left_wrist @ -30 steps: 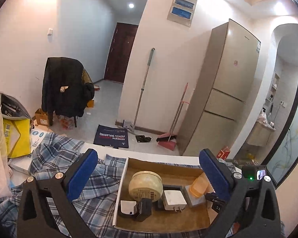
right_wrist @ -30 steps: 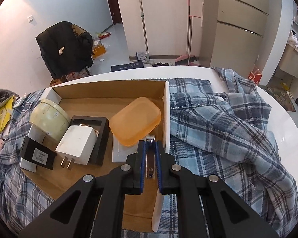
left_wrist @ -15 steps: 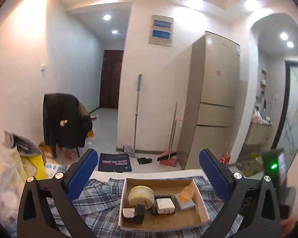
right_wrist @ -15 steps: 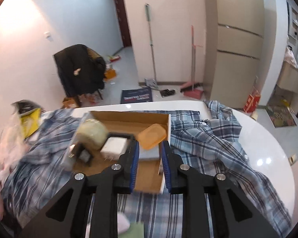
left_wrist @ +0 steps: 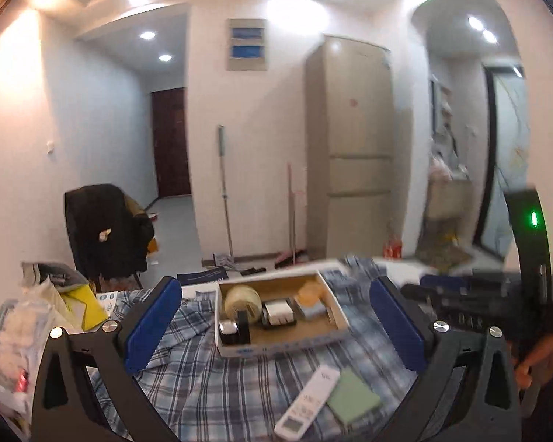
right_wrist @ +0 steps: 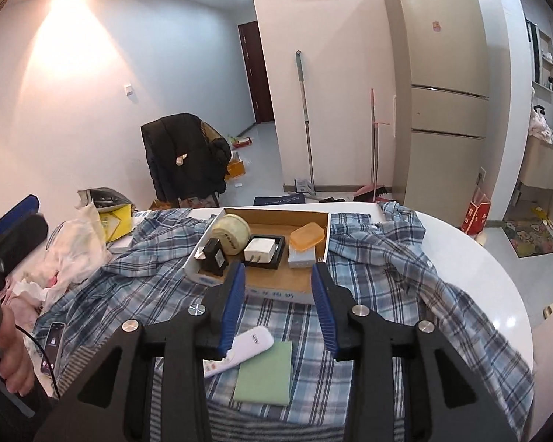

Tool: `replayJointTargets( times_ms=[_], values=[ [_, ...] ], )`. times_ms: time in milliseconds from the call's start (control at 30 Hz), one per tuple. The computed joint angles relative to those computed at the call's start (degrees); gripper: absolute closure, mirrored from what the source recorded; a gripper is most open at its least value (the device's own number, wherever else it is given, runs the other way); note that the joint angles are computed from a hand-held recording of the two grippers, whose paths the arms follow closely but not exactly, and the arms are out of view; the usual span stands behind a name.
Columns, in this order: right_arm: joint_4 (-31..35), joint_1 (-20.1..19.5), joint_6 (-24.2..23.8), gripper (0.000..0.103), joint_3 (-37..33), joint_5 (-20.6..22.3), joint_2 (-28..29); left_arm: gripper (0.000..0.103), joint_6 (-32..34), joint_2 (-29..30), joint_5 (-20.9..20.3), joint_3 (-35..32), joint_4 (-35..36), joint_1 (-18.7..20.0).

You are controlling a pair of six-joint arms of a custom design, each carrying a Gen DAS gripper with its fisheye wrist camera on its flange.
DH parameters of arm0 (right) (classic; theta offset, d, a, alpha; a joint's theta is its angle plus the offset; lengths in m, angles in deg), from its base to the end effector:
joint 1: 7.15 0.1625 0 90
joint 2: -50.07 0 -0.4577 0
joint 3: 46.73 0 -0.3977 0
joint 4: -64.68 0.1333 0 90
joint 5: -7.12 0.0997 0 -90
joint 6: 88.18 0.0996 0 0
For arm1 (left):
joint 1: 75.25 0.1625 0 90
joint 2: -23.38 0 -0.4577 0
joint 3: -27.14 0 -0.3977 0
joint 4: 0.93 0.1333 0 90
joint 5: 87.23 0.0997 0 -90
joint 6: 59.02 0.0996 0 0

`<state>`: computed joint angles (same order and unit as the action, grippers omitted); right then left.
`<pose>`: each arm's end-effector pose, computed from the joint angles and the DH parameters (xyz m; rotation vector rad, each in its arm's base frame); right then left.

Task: Organize rigid objects
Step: 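Lift both tools out of the tray and back over the table, then grasp the white AUX remote with the left gripper while right moves to the green pad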

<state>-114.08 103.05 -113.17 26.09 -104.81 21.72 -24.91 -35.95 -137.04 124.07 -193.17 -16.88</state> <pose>0.3742 -0.7387 0.1047 0.7952 -2.4349 1.0176 -0.1779 -0.6656 0.3710 0.7334 2.0329 -1.3151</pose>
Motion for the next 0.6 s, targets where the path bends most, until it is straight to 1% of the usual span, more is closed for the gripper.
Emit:
replayJointTargets(
  times_ms=[67,167,233,267,300,333,433,500,533,567,600],
  values=[
    [-0.73,-0.23,-0.33,0.067,1.58,0.46,-0.52,0.0,-1.51,-0.51,1.72,0.17,8.03,-0.09],
    [-0.82,-0.9,0.17,0.067,2.85,0.51,-0.67,0.0,-1.11,0.23,0.68,0.71,9.69,0.86],
    [-0.14,-1.51,0.34,0.067,2.64,0.56,-0.28,0.001,-1.17,1.05,-0.54,0.19,11.92,2.12],
    [0.33,-1.76,0.07,0.067,2.23,0.09,0.13,0.003,-2.01,1.14,-1.32,0.0,13.43,2.7],
    [0.78,-1.96,-0.3,0.067,1.78,-0.34,0.53,0.006,-3.3,0.91,-2.39,0.41,15.19,3.38],
    [1.41,-2.14,-0.37,0.067,1.23,-0.85,0.94,0.008,-5.34,1.17,-3.89,-0.58,18.91,4.46],
    [4.98,-3.11,1.1,0.067,-0.21,-0.59,1.43,0.021,-9.9,2.4,-6.66,-4.28,28.59,6.92],
    [5.84,-3.48,1.47,0.067,-0.64,-1.07,1.81,0.042,-11.27,3.01,-7.63,-5.84,33.05,8.16],
    [5.89,-3.63,1.47,0.067,-0.86,-1.53,2.1,0.049,-11.89,3.33,-8.13,-6.68,35.57,8.72],
    [5.96,-3.83,1.39,0.067,-0.97,-1.86,2.35,0.061,-12.52,3.67,-9.03,-7.73,38.48,9.42],
    [6.25,-4.03,1.38,0.067,-1.11,-1.99,2.57,0.067,-12.96,3.81,-9.87,-8.51,40.83,9.96]
  ],
)
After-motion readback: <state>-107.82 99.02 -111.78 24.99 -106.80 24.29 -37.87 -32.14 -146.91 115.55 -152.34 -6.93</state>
